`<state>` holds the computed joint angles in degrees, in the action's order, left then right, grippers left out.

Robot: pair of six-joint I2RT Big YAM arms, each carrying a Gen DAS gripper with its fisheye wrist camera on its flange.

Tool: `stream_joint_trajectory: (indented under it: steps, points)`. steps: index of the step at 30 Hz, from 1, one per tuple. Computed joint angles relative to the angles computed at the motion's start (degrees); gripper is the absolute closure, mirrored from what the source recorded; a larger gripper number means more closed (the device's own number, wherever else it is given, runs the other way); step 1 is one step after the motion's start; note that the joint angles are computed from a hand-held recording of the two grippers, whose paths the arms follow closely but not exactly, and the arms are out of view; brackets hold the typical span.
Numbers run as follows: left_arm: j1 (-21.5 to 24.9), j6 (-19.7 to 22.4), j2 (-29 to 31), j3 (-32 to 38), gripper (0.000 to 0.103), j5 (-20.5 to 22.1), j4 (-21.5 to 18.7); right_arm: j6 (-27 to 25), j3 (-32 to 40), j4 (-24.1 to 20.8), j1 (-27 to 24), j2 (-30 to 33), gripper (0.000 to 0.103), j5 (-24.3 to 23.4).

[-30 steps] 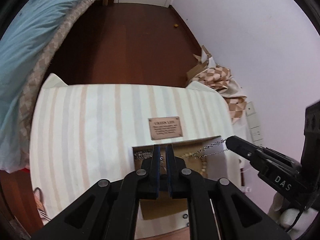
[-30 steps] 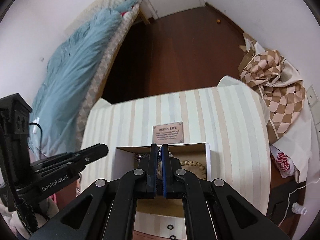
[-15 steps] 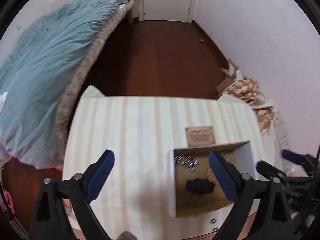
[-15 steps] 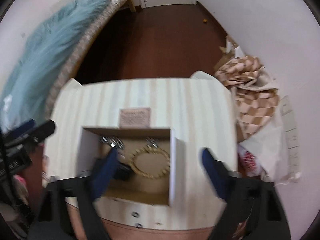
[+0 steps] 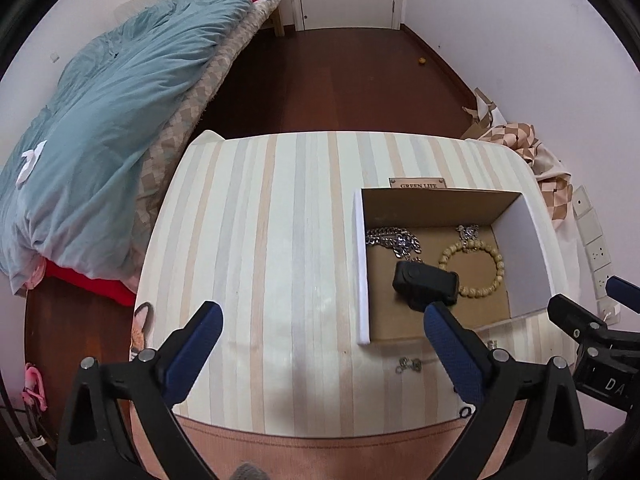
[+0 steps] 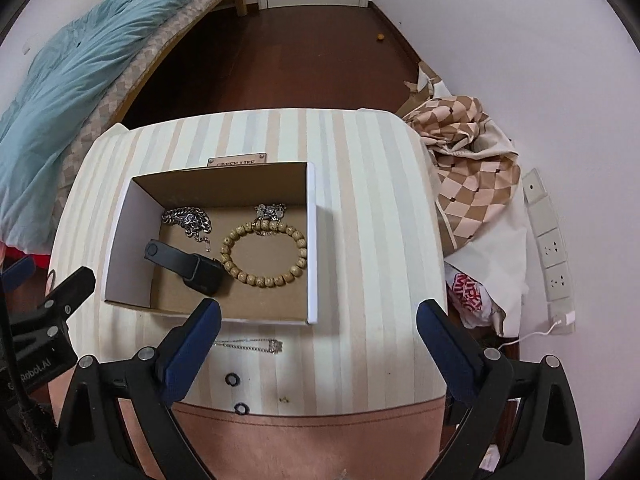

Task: Organize jewelry
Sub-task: 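Lift both grippers away from the box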

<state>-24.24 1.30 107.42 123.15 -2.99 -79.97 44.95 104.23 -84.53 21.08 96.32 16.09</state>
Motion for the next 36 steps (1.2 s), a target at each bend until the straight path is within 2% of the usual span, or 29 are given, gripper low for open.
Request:
stream_joint_trajectory:
  steps: [7,14,27,33,36]
  points:
    - [0.02,-1.54,-5.37,-4.54,0.000,0.93,2.06,2.49,-0.29,-0.81,2.36,-3.32,0.003,3.23]
    - [0.21,-3.00,-11.28,-7.85,0.000,1.65,3.05,5.89,0.93,-3.32,6.28,-6.77,0.003,9.06]
    - [-0.49,-2.01,-20.32,-11.38,0.000,2.81,4.27,12.24,6.25,-10.27,14.35,-10.31,0.003,19.35]
    - [-0.63,-3.59,-22.52,-12.85,0.000,3.31,3.35,14.12,7.51,-12.22,16.63,-10.85,0.003,21.58]
    - [-1.29,-3.89,-23.07,-13.26,0.000,0.95,4.35,14.58,6.44,-11.25,16.72,-11.89,0.003,21.56]
